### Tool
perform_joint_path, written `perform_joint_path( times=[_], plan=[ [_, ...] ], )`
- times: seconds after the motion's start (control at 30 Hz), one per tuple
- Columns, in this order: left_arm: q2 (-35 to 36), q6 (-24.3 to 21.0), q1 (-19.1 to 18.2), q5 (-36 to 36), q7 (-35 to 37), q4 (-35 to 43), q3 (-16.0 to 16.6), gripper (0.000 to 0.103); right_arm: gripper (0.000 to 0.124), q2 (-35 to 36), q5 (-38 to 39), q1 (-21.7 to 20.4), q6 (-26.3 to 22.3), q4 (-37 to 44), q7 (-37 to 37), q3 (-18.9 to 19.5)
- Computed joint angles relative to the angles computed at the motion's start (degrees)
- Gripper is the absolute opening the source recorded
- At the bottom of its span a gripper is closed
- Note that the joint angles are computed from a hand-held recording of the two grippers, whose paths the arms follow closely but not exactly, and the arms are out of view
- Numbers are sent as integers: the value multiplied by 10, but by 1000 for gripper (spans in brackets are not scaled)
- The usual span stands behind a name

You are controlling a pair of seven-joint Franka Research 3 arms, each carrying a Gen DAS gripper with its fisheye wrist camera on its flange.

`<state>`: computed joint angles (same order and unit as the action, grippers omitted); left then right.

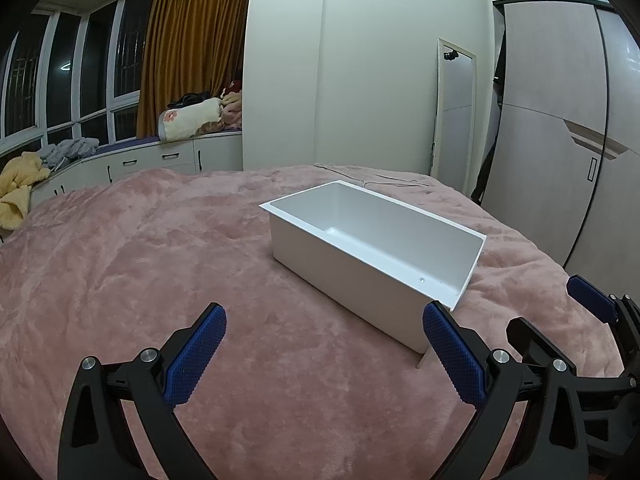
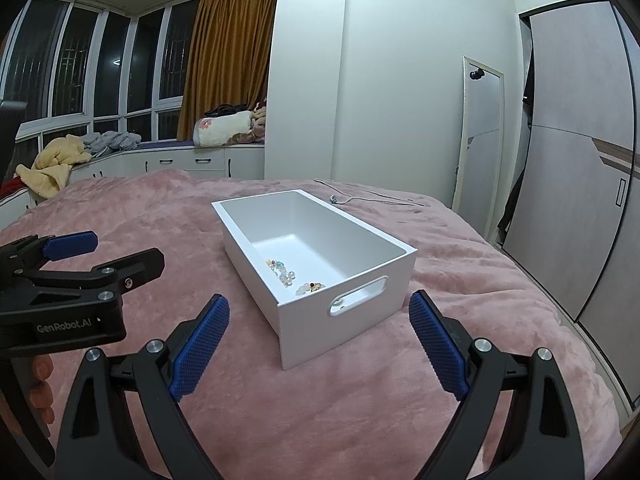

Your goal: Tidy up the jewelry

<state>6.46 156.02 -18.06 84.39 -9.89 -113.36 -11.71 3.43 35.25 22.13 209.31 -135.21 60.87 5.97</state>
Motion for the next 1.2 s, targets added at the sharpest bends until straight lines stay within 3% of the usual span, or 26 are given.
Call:
perform_joint_path(
  times=[0.5,1.2],
  plan=[
    [3,-8,-9,21,-8,5,-2,99,90,6,11,4,5,7,-13,0],
    [-2,-31,-7,6,15,-1,-6,99,91,2,-20,-7,11,-6,37,-2]
  ],
)
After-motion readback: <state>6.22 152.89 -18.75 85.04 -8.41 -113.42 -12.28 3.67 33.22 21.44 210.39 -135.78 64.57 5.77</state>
